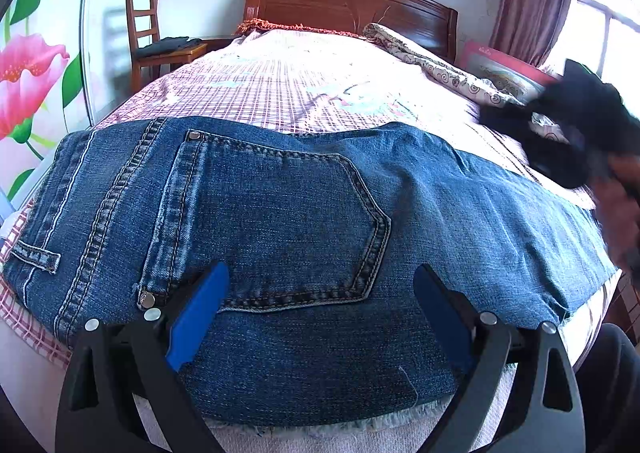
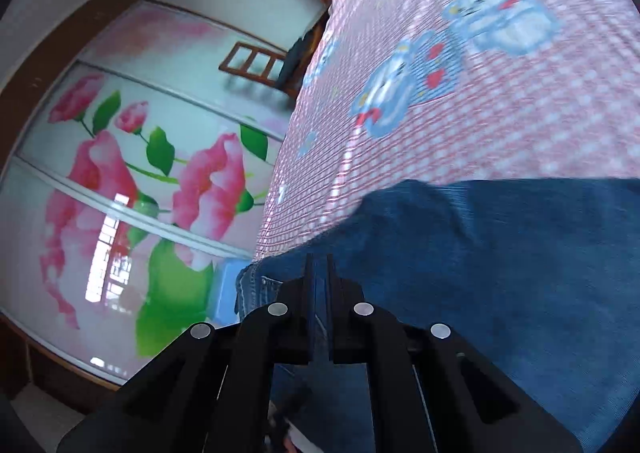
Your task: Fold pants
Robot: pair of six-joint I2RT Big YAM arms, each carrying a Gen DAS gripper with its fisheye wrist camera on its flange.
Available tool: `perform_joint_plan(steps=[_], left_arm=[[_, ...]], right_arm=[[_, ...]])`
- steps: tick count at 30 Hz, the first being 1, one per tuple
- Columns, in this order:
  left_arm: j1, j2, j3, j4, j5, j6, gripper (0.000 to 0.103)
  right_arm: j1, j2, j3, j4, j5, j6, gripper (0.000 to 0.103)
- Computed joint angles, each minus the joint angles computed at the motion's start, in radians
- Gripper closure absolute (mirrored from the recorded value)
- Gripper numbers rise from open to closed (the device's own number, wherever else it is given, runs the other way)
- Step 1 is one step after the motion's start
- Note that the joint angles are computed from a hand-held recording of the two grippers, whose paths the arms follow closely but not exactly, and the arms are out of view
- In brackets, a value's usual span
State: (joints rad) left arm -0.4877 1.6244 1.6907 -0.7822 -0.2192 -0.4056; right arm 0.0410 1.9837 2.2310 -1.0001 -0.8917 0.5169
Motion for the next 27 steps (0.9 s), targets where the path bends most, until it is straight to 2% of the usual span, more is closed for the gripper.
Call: perform_joint_plan(steps=[2, 3, 4, 5, 6, 7, 9, 10, 11, 12, 14, 16, 18, 20, 22, 24, 26, 27], left_arm=[[-0.001, 0.002, 0.003, -0.002, -0.003, -0.007, 0.01], [-0.003, 0.003, 0.006, -0.005, -0.008, -0.011, 0.01], [-0.005, 0.005, 0.009, -0.008, -0.015, -0.014, 0.01], [-0.006, 0.01, 0.014, -0.013, -0.02, -0.012, 0.01], [-0.009, 0.014, 0.021, -0.022, -0.029, -0.008, 0.01], [-0.008, 0.019, 0.03, -0.034, -0.034, 0.001, 0.01], [-0.012, 0.03, 0.051, -0.064, -0.041, 0.013, 0.01], [-0.011, 0.034, 0.06, -0.075, -0.042, 0.017, 0.01], [-0.012, 0.038, 0.068, -0.085, -0.042, 0.021, 0.008], [-0.012, 0.043, 0.077, -0.095, -0.043, 0.028, 0.007], [-0.016, 0.055, 0.097, -0.118, -0.056, 0.036, 0.006], [-0.017, 0.062, 0.111, -0.135, -0.061, 0.025, 0.005], [-0.013, 0.06, 0.109, -0.129, -0.054, -0.004, 0.005], [-0.012, 0.062, 0.113, -0.131, -0.054, -0.03, 0.005], [-0.013, 0.071, 0.128, -0.147, -0.061, -0.047, 0.005], [-0.013, 0.08, 0.143, -0.164, -0.066, -0.057, 0.005], [-0.015, 0.086, 0.153, -0.176, -0.071, -0.057, 0.005], [-0.015, 0.089, 0.157, -0.181, -0.073, -0.056, 0.005]], right_arm=[[-0.088, -0.115, -0.193, 0.067, 0.029, 0.002, 0.1], [-0.14, -0.142, -0.253, 0.072, 0.03, -0.004, 0.098], [-0.182, -0.15, -0.28, 0.047, 0.06, -0.02, 0.08], [-0.215, -0.151, -0.29, 0.006, 0.119, -0.038, 0.083], [-0.254, -0.156, -0.3, 0.016, 0.072, -0.027, 0.083], [-0.281, -0.183, -0.325, 0.067, 0.064, -0.023, 0.08], [-0.319, -0.215, -0.301, 0.049, 0.13, -0.116, 0.064], [-0.342, -0.222, -0.285, 0.045, 0.184, -0.122, 0.047], [-0.368, -0.223, -0.266, 0.035, 0.245, -0.119, 0.045], [-0.387, -0.214, -0.228, 0.001, 0.328, -0.158, 0.045], [-0.401, -0.181, -0.139, -0.082, 0.51, -0.301, 0.045], [-0.419, -0.136, -0.058, -0.151, 0.639, -0.444, 0.045], [-0.435, -0.088, 0.01, -0.216, 0.648, -0.519, 0.045], [-0.452, -0.073, 0.015, -0.215, 0.646, -0.561, 0.045], [-0.458, -0.059, 0.021, -0.208, 0.602, -0.563, 0.045], [-0.452, -0.009, 0.092, -0.271, 0.6, -0.589, 0.045], [-0.437, 0.006, 0.111, -0.301, 0.603, -0.607, 0.059], [-0.435, 0.013, 0.117, -0.297, 0.595, -0.62, 0.063]])
